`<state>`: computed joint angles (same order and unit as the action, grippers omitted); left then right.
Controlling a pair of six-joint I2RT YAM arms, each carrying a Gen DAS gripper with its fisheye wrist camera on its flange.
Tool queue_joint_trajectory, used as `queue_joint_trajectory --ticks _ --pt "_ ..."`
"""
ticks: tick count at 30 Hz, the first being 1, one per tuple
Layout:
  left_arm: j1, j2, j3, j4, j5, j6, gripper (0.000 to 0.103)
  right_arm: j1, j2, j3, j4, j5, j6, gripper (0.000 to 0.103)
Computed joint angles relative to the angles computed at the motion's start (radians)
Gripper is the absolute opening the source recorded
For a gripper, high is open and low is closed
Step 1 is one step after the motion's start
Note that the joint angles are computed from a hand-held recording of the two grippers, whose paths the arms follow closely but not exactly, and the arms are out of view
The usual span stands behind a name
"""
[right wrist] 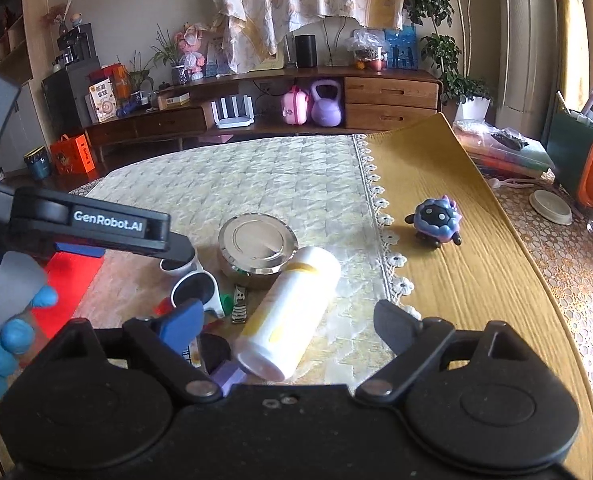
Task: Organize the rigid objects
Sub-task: 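Grasp the white sunglasses with the left tool while the right tool grasps the white bottle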
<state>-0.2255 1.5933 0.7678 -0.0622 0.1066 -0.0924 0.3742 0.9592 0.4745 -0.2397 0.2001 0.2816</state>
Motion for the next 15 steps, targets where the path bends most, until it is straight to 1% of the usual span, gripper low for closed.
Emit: queue_joint_trajectory --ticks 3,4,6,8,14,15 --pt "-0.017 0.051 0.030 -0.009 -0.008 -0.037 0.103 -0.009 0.055 0.002 0.035 -0.023 -0.014 0.090" --pt "-0.019 0.063 0.036 -0.012 -0.004 -0.049 0.103 -0.013 0.071 0.003 0.043 -0.031 -0.015 0.088" --pt "-0.020 0.086 0.047 -0.018 0.011 -0.067 0.103 -0.012 0.107 0.005 0.065 -0.042 -0.007 0.087" --pt "-0.021 0.103 0.053 -0.018 0.030 -0.075 0.102 -0.014 0.140 0.009 0.086 -0.049 0.004 0.085" --pt "-0.037 0.124 0.053 -0.006 0.046 -0.092 0.102 -0.037 0.211 0.012 0.138 -0.088 0.040 0.079" --pt "-0.039 0.126 0.051 -0.002 0.049 -0.091 0.099 -0.038 0.222 0.013 0.145 -0.090 0.046 0.078"
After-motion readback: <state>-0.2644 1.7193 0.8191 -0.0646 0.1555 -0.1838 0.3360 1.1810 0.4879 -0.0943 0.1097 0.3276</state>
